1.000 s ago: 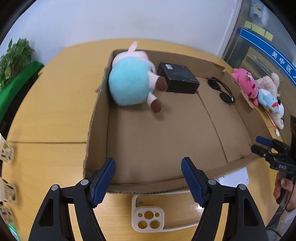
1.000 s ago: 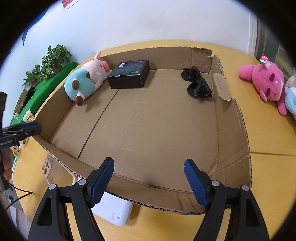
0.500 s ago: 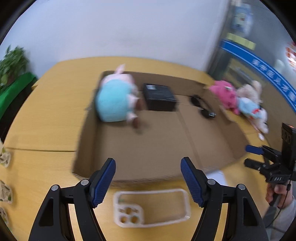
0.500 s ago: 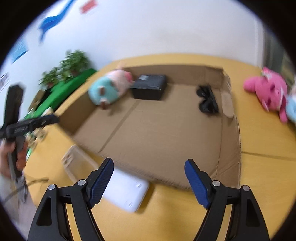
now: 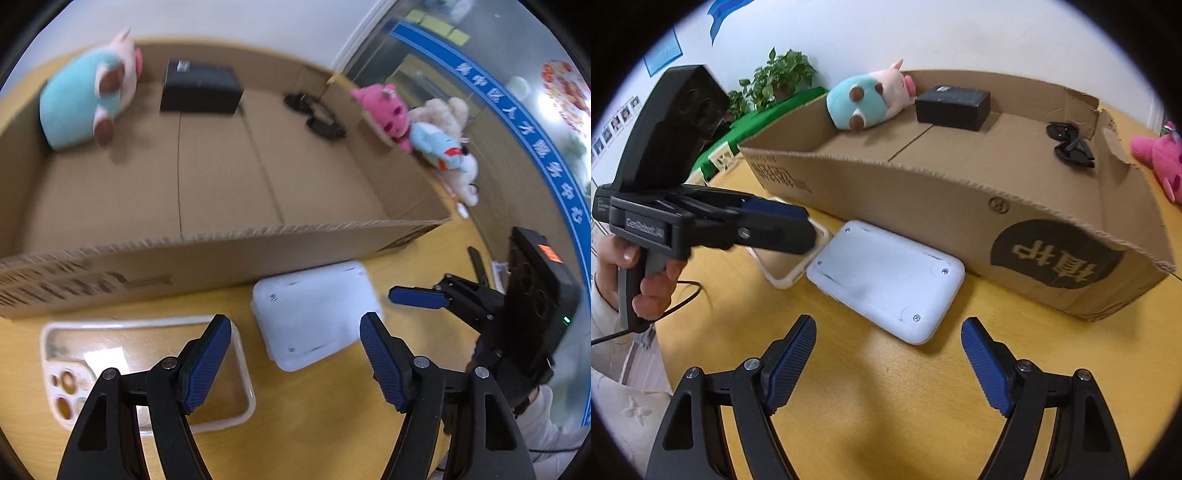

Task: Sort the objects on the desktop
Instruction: 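Grasp the white rounded device with the right gripper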

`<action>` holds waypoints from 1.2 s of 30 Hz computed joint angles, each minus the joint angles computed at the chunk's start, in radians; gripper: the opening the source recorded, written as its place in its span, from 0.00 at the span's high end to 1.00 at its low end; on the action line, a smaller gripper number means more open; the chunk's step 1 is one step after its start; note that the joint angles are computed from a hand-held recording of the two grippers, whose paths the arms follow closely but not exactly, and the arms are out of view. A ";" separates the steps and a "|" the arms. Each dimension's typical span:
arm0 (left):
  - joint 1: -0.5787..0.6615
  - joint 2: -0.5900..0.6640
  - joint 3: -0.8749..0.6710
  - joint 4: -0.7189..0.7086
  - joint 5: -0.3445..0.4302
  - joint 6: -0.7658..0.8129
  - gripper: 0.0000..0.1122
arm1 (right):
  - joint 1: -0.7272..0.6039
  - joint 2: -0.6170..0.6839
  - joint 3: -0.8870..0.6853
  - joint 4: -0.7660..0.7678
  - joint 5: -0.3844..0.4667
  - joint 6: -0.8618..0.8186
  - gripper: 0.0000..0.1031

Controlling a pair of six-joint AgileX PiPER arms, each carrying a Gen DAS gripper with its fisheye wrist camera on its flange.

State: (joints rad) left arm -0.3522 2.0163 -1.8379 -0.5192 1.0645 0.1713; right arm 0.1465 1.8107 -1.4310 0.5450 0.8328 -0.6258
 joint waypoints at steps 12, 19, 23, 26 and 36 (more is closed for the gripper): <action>-0.066 0.023 0.019 0.018 -0.001 0.001 0.55 | 0.035 0.019 0.055 -0.042 -0.109 -0.035 0.19; -0.062 0.004 0.069 -0.020 -0.037 0.014 0.62 | 0.044 -0.033 0.133 -0.107 -0.180 -0.041 0.29; -0.082 -0.057 0.118 0.026 -0.088 0.002 0.64 | 0.053 -0.064 0.159 -0.114 -0.230 -0.003 0.29; -0.077 -0.109 0.147 0.021 -0.110 -0.012 0.66 | 0.064 -0.130 0.194 -0.099 -0.262 -0.003 0.29; -0.065 -0.163 0.106 0.034 -0.094 -0.033 0.80 | 0.082 -0.141 0.001 -0.202 -0.239 0.129 0.37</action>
State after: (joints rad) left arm -0.4174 1.8531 -1.7318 -0.4853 0.9705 0.1379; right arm 0.2283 1.6697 -1.4301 0.3433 0.5942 -0.4965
